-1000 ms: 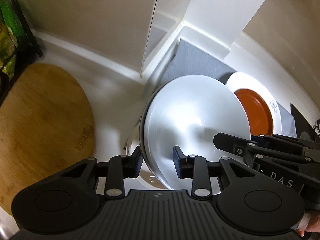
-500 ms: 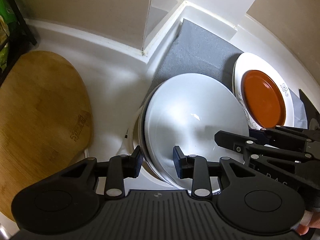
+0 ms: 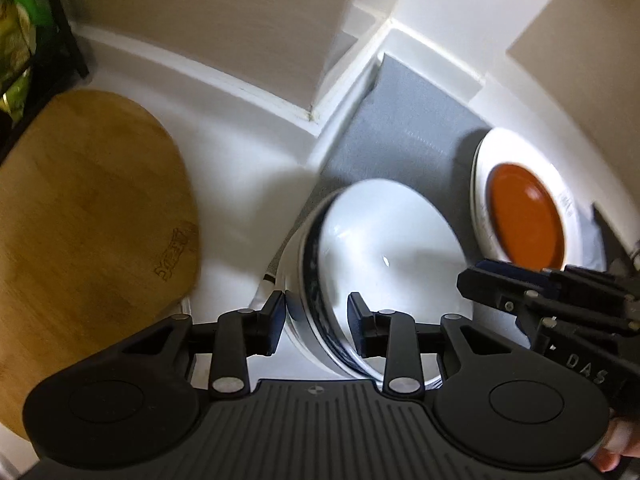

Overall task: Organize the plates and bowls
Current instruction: 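Grip the stacked white bowls with both grippers and lift them, then carry the bowl stack with both grippers over the floral plate stack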

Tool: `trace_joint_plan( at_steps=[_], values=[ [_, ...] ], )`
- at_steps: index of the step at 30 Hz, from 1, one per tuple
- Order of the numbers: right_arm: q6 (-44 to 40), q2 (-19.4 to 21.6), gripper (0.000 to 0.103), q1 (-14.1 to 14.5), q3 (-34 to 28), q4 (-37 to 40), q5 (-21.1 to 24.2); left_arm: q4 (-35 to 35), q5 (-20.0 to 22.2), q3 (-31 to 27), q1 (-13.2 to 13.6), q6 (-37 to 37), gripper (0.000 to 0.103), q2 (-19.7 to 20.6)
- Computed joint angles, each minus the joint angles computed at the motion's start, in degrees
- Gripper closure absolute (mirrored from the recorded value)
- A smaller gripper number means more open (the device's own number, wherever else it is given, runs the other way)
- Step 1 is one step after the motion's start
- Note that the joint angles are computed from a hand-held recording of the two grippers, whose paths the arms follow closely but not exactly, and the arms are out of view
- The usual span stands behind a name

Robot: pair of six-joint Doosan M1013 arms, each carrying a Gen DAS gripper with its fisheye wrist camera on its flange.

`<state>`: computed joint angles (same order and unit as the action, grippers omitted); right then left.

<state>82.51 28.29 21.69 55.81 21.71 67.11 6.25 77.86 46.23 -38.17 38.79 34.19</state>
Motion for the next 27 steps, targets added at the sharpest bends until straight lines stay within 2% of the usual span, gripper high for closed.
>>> trace_joint_plan(
  at_steps=[6,9,15,18,20,23,25,27],
  values=[
    [1.3,0.0,0.082,0.1,0.2,-1.7,-0.3,2.1,-2.8,1.7,0.0,0.8,0.069,-1.4],
    [1.7,-0.5,0.082,-0.2,1.5,-1.1,0.1,1.0,-5.4,4.2,0.3,0.8,0.068,-2.6],
    [3.0,-1.4,0.078,-1.0,3.4,1.5,-1.4,-10.9,-14.2,10.5,3.8,-2.6,0.067,-4.8],
    [5.4,-2.0,0.075,-1.5,4.5,2.7,-3.7,-12.8,-15.5,11.6,4.6,-2.2,0.065,-4.9],
    [6.0,-2.0,0.073,-2.1,4.9,4.9,-4.0,-12.2,-15.4,11.8,4.7,-2.6,0.062,-4.9],
    [6.7,-1.7,0.064,-2.4,4.7,6.2,-3.8,-14.2,-15.8,12.3,5.2,-2.6,0.059,-4.7],
    [7.3,-1.5,0.063,-2.6,4.9,6.7,-3.9,-18.0,-16.7,13.4,5.8,-3.3,0.049,-4.5],
    [8.7,-1.2,0.061,-2.8,5.4,8.0,-4.0,-21.9,-18.4,14.9,6.4,-3.6,0.044,-4.6]
  ],
)
